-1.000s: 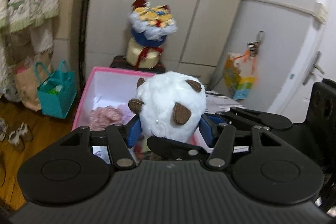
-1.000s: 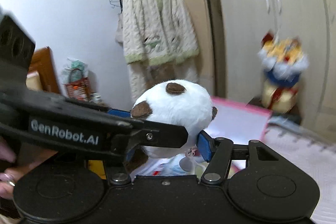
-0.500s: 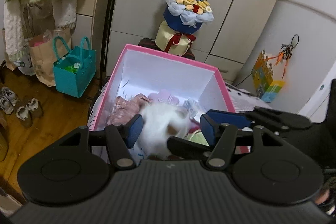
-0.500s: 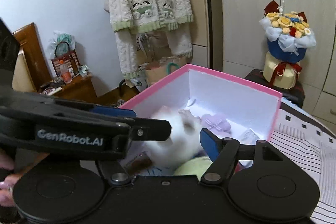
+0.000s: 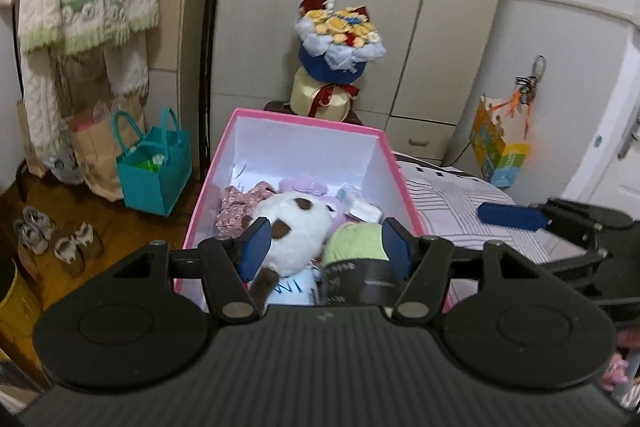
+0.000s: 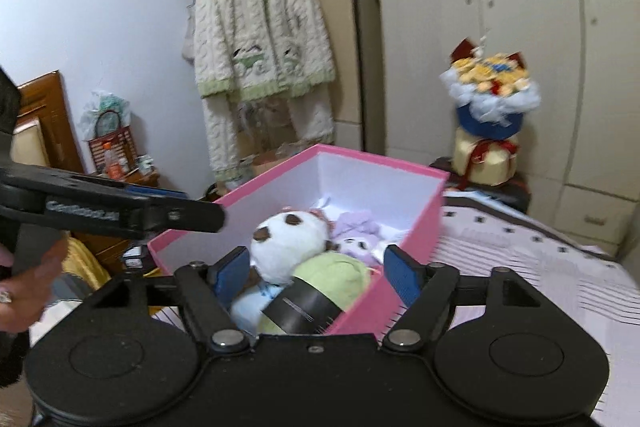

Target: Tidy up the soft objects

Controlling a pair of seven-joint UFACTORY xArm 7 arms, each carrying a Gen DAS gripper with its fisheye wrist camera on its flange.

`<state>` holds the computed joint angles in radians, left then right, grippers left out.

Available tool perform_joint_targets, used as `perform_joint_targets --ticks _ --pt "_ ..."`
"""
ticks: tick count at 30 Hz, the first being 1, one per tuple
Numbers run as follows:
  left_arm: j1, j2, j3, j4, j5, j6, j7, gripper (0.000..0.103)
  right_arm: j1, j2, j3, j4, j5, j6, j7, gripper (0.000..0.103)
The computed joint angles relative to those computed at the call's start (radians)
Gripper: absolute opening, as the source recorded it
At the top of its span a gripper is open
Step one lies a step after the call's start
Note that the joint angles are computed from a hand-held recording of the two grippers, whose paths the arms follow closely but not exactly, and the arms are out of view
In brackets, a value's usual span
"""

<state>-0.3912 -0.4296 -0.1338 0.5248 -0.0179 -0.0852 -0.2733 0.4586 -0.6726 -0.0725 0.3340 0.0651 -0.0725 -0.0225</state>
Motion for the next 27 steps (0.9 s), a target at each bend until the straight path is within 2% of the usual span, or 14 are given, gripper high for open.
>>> perform_joint_targets --ticks 3,6,7,9,11,14,17,19,22,24,26,27 --pt "0.035 -0.068 -0.069 -0.033 0.018 0.011 -0.016 0.064 -0.115 -0.104 0.105 -0.047 -0.007 0.047 0.048 0.083" --pt "0.023 -0.117 -0.089 -0.058 0.03 0.03 -0.023 0.066 -0.187 -0.2 0.169 -0.081 -0.018 0.11 0.1 0.084" --pt "0.018 -0.131 -0.092 -0.064 0.033 0.036 -0.026 0.069 -0.197 -0.23 0.177 -0.095 -0.023 0.124 0.112 0.084" --pt "0.039 -0.159 -0.128 -0.078 0.042 0.035 -0.043 0.082 -0.229 -0.294 0.203 -0.118 -0.032 0.161 0.146 0.086" --pt "0.07 -0.193 -0.17 -0.095 0.058 0.034 -0.06 0.083 -0.257 -0.371 0.231 -0.143 -0.051 0.212 0.175 0.087" --pt "0.066 -0.234 -0.184 -0.117 0.07 0.041 -0.081 0.092 -0.258 -0.523 0.246 -0.193 -0.083 0.3 0.196 0.087" --pt "0.11 -0.28 -0.244 -0.143 0.084 0.03 -0.119 0.102 -0.264 -0.644 0.26 -0.215 -0.094 0.395 0.241 0.096" --pt "0.142 -0.306 -0.283 -0.149 0.094 0.042 -0.15 0.103 -0.278 -0.705 0.282 -0.226 -0.108 0.435 0.276 0.102" --pt "0.189 -0.343 -0.348 -0.148 0.12 0.077 -0.195 0.103 -0.301 -0.755 0.303 -0.215 -0.115 0.523 0.348 0.103" --pt "0.235 -0.379 -0.408 -0.131 0.143 0.136 -0.239 0.103 -0.331 -0.748 0.331 -0.174 -0.123 0.615 0.407 0.103" --pt "0.274 -0.451 -0.467 -0.137 0.16 0.179 -0.313 0.103 -0.341 -0.765 0.356 -0.16 -0.139 0.676 0.456 0.103" --pt "0.278 -0.49 -0.482 -0.155 0.169 0.171 -0.342 0.103 -0.335 -0.787 0.362 -0.166 -0.147 0.686 0.475 0.103"
